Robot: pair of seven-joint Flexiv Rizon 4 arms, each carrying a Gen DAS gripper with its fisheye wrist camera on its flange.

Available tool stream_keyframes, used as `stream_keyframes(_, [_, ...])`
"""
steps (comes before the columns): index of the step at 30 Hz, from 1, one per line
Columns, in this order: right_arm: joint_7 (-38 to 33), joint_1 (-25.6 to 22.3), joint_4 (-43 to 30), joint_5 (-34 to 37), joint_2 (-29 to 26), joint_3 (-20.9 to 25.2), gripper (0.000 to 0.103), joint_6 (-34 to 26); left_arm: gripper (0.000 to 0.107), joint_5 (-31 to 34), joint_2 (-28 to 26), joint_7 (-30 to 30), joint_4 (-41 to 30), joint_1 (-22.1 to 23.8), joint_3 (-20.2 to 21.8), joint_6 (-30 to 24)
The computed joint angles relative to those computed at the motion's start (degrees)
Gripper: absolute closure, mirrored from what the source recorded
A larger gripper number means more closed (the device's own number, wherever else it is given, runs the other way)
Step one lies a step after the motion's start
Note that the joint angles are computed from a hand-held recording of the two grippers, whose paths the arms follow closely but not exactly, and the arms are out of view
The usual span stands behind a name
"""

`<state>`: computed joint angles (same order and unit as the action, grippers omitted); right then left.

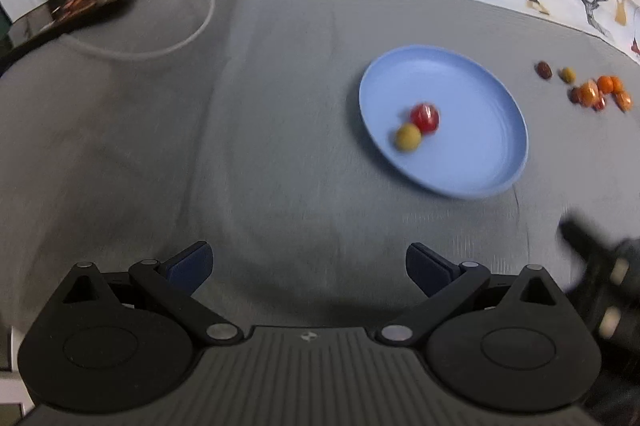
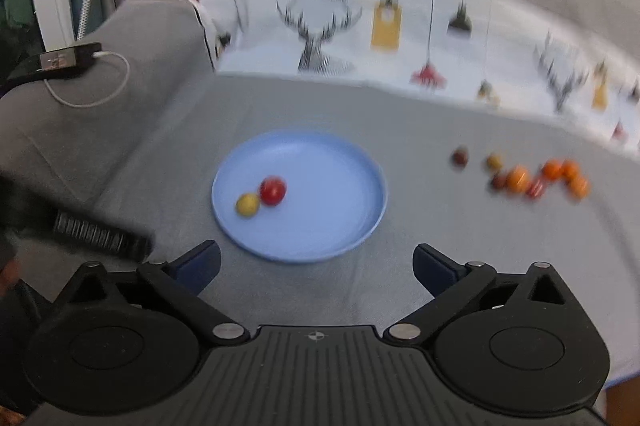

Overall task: Organize fruits
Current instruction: 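Lift both tools away from the plate toward the fruit cluster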

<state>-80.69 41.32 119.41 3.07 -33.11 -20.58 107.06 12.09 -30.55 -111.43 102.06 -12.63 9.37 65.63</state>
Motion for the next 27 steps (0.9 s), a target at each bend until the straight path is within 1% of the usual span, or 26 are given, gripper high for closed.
stream_keyframes(1, [-0.7, 3.9, 1.2, 1.7, -0.4, -3.8, 0.001, 2.5, 0.004, -0.3, 1.1, 0.4, 1.3, 0.3, -0.4, 0.6])
stream_keyframes(2, [-2.0, 6.4, 2.2, 3.4, -0.4, -6.1, 0.001, 4.9, 0.004, -0.1, 2.0, 0.4, 2.4, 0.2, -0.5, 1.9])
stream_keyframes(6, [-6.4, 10.2, 4.9, 8.1, 2.3, -8.0, 0.001, 6.9, 0.004, 4.0, 4.7, -3.0, 4.4, -2.5, 2.2, 6.8])
stream_keyframes(10, [-11.0, 14.2, 7.3, 13.6, 3.9, -10.1, 0.001, 10.3, 0.004, 6.4, 7.1, -4.4, 6.2, -3.8, 2.7, 9.0])
stream_keyframes(13, [-13.9, 16.1, 8.2, 17.5, 4.9, -10.8, 0.001, 11.9, 0.004, 9.1, 8.7, -6.4, 7.0, -5.2, 3.6, 9.5])
stream_keyframes(16, [-16.1, 16.8, 8.4, 20.5, 6.2, -10.7, 0.001, 11.9, 0.004, 11.3, 9.6, -9.6, 7.3, -6.1, 4.3, 9.4])
stream_keyframes(20, [-19.2, 16.1, 8.4, 22.8, 7.4, -8.4, 0.001, 12.5, 0.004, 14.2, 10.8, -13.3, 7.6, -6.3, 4.6, 9.0])
stream_keyframes(23, [-21.7, 15.0, 8.5, 24.0, 8.2, -6.0, 0.001, 14.1, 0.004, 16.3, 11.7, -15.0, 7.6, -6.0, 4.2, 8.4])
stream_keyframes(27, [-24.8, 14.4, 8.2, 26.9, 9.0, -4.1, 0.001, 14.9, 0.004, 16.7, 12.4, -14.8, 8.2, -4.4, 2.3, 8.1])
